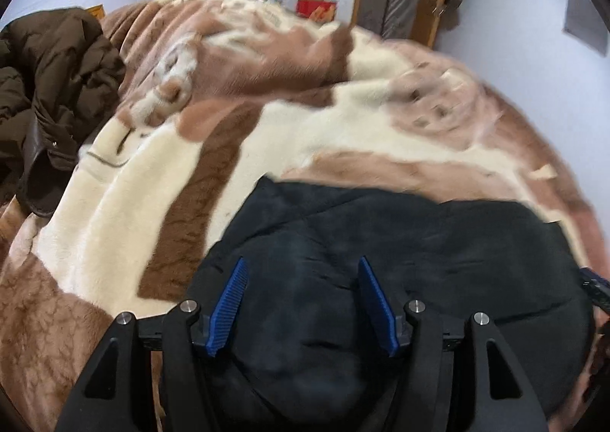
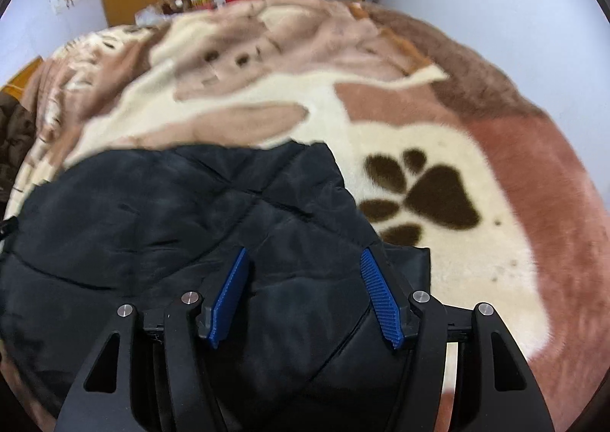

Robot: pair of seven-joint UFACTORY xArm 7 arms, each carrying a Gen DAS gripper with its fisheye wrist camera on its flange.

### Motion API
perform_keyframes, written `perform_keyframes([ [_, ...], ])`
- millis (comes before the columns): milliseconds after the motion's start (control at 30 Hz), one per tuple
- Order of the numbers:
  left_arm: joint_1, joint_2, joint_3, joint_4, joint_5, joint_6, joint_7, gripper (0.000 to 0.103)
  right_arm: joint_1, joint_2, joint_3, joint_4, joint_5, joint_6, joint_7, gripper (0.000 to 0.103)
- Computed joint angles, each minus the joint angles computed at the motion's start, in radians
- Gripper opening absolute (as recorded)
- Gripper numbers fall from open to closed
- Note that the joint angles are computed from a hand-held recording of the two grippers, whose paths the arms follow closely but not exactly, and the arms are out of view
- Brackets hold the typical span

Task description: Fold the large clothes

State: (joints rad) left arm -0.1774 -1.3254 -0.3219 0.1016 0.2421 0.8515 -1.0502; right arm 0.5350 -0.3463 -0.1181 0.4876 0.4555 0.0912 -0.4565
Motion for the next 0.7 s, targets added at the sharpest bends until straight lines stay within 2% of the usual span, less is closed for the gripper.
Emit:
perform_keyframes([
  [67,-0.036,-0.017,-0.044,0.034,-0.012,0.03,-0.024,0.062,0.048,-0.092,-0.022,-0.042,0.022,0.01,-0.029,0.062],
  [167,-0.081,0.011,-0.084,0.055,-0.03,0.005,-0.064,0.062,0.092,-0.166,-0.02,-0.087,0.008,0.024,-0.034,0.062],
  [267,-0.096,0.143,-0.084,0.049,-0.046,-0.053,-0.085,0.062,0.049,-0.093,0.048,-0.077,-0.051,0.054,0.018,0.062],
  [300,-0.101,0.176,-0.078,0.035,-0.055,-0.08,-0.101,0.062,0.062,-0.063,0.036,-0.068,-0.046,0.057,0.012,0.062],
  [333,-0.103,0.19,-0.091,0.022,-0.046,-0.101,-0.119,0.063,0.109,-0.033,-0.01,-0.067,-0.008,0.032,-0.027,0.062],
  [400,-0.101,0.214,-0.105,0.026,-0.019,-0.11,-0.137,0.063,0.152,-0.005,-0.047,-0.061,0.04,0.013,-0.068,0.062],
  [500,-0.103,0.24,-0.087,0.033,0.002,-0.121,-0.144,0.063,0.12,0.015,-0.012,-0.05,0.044,0.017,-0.062,0.062],
  [700,-0.113,0.26,-0.092,0.033,0.024,-0.123,-0.172,0.063,0.146,0.009,-0.027,-0.068,0.108,0.0,-0.123,0.062],
])
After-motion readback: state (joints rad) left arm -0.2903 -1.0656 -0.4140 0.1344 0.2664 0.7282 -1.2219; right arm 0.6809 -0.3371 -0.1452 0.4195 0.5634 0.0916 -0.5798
